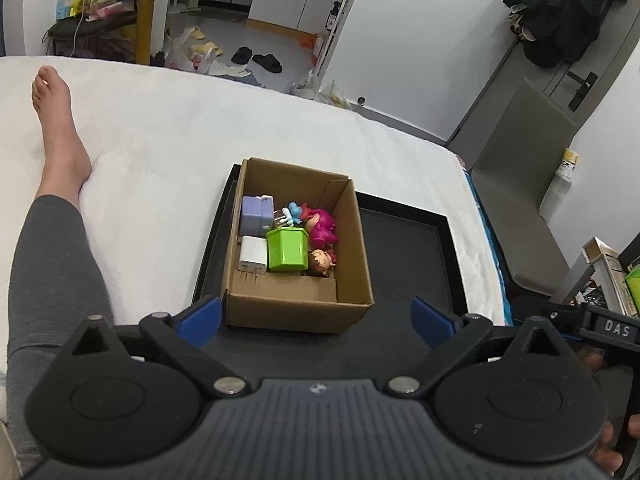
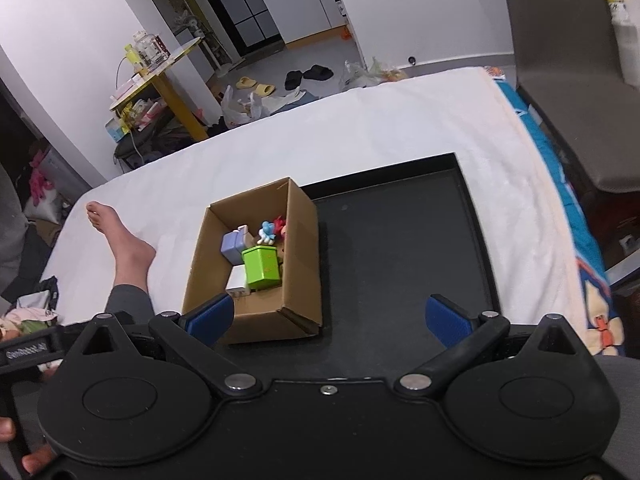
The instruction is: Organize rigid objects
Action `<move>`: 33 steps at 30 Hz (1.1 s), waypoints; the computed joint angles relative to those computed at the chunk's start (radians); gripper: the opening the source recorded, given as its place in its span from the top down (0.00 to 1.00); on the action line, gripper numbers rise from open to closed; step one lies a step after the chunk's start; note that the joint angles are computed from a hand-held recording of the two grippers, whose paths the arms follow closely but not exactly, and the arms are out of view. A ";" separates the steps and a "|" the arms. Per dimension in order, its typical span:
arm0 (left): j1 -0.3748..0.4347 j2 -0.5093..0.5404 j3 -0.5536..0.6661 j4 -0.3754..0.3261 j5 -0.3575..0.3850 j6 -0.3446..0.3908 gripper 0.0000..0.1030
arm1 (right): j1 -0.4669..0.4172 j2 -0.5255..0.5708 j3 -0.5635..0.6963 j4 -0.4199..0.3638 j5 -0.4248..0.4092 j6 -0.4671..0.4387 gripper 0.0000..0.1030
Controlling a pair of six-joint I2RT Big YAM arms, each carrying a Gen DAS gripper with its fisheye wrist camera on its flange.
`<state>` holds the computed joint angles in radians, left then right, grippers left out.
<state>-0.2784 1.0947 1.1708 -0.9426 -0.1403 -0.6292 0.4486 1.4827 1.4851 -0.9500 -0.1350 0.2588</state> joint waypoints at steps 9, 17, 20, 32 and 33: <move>-0.052 -0.030 0.022 -0.041 -0.069 0.004 0.01 | 0.017 -0.045 -0.008 -0.023 0.074 -0.010 0.00; -0.099 -0.045 0.045 -0.077 -0.113 0.003 0.01 | 0.025 -0.077 -0.004 -0.048 0.125 -0.009 0.00; -0.113 -0.053 0.048 -0.086 -0.134 0.001 0.01 | 0.026 -0.091 -0.010 -0.052 0.131 -0.010 0.00; -0.166 -0.066 0.049 -0.131 -0.191 -0.007 0.01 | 0.040 -0.126 -0.031 -0.063 0.160 -0.022 0.00; -0.169 -0.066 0.050 -0.134 -0.196 -0.005 0.01 | 0.041 -0.126 -0.030 -0.065 0.159 -0.022 0.00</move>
